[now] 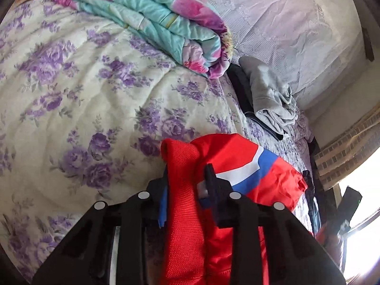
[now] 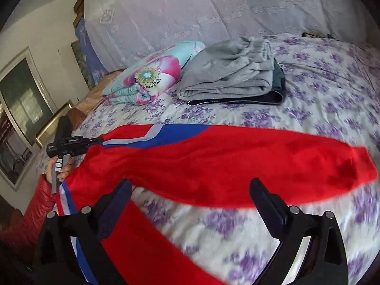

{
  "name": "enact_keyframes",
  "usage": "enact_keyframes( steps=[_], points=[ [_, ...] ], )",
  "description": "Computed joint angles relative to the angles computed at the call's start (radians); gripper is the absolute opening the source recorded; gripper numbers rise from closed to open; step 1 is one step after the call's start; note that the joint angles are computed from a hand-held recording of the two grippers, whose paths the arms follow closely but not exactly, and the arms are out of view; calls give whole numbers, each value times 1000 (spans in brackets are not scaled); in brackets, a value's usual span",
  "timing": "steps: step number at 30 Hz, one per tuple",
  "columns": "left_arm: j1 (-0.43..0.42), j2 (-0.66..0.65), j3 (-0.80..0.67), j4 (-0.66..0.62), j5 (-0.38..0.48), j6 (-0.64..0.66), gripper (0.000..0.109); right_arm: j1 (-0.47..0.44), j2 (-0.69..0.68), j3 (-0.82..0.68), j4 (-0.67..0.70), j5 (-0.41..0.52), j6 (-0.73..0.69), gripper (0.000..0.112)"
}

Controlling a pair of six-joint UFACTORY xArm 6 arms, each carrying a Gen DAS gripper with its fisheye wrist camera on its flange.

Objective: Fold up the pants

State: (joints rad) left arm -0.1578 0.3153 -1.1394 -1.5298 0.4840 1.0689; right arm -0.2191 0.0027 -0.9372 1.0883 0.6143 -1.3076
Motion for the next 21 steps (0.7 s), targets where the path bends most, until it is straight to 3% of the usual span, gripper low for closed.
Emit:
enact_keyframes(
  steps=[3,6,11,16,18,20,21],
  points=[
    [4,5,-7,-5,9,0,27,55,147,-161,-67,-46,30,100],
    [14,26,-30,28,30,-38,27,96,247,-257,-123,-92,-38,99],
    [29,53,-53,39,66,-52,28,159,372,-347,-308,-161,-129,88],
    [36,70,-68,54,87,-71,30,150,469,-449,-457,-91,-52,81],
    [38,72,-70,55,94,-72,31,132,505,-506,-481,-23,-2,78],
    [43,77,-75,53,106,-74,31,117,507,-518,-440,22,17,54],
    [44,77,-75,50,110,-72,31,119,484,-485,-411,-6,-14,29]
  ],
)
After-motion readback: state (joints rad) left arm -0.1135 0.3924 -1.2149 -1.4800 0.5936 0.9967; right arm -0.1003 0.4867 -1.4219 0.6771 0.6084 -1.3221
